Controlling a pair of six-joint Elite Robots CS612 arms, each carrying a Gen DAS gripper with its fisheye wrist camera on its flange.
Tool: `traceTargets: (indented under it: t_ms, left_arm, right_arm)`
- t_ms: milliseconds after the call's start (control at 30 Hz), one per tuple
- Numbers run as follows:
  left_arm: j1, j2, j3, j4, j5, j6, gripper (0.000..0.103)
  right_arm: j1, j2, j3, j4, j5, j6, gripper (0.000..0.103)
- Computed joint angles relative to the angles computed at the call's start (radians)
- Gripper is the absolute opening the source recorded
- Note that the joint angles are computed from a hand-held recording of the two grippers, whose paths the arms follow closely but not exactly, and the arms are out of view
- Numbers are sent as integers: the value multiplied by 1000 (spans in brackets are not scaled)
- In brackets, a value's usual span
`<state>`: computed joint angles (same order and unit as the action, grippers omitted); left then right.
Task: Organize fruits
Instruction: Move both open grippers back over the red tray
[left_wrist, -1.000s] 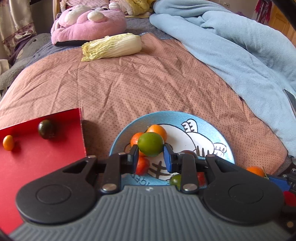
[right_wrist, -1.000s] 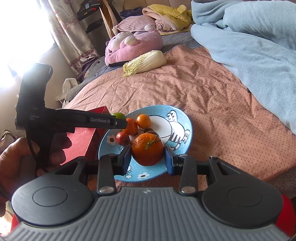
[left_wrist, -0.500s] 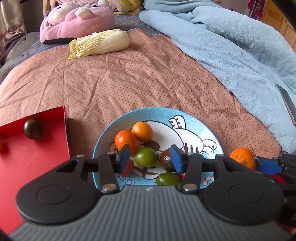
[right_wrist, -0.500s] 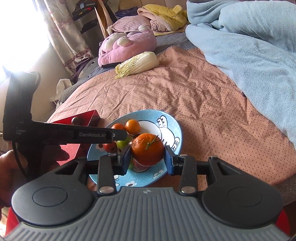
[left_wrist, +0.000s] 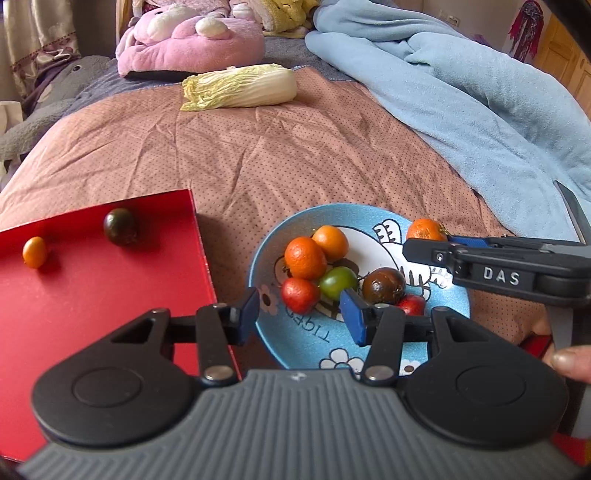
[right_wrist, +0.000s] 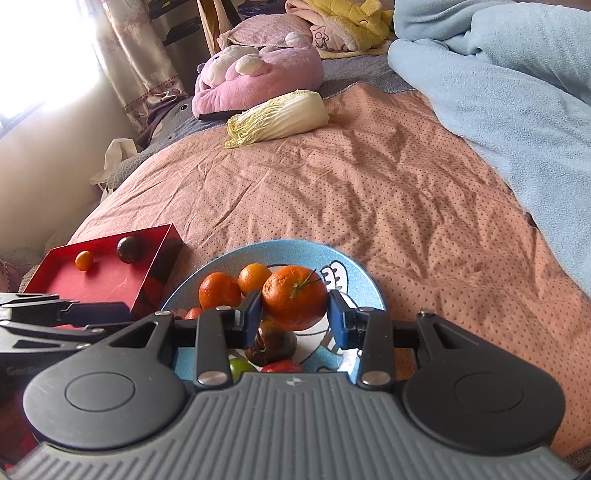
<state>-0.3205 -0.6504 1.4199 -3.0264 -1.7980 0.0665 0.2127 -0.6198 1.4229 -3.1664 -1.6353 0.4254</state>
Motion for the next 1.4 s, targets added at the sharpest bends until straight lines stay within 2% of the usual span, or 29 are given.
traceTargets:
  t_ms: [133,233,300,333,500,733,1100,1400]
  left_arm:
    - [10,-6,7,-14,6,-15,51]
    - [16,-10,12,-24,18,-28,51]
    - [20,-12,12,-24,25,-36,51]
    - [21,-12,12,-25,30,-40,51]
    - [29,-16,18,-37,52,-64,51]
    - [48,-20,28,-55,79,-94,51]
    - [90,-23,36,-76,111,-150,51]
    - [124,-17,29,-73,138,-187,51]
  right_arm:
    - [1,24,-37,28,-23,-6,44]
    - [1,29,-45,27,-30,8,48]
    - [4,27,-41,10,-48,19,72]
    - [7,23,-38,-7,-62,16,75]
    - [21,4,-29,-41,-58,-19,76]
    - [54,3,-74,-39,-9,-81,76]
    - [98,38,-188,25,46,-160,76]
    - [119,93,-300,110,98,-189,76]
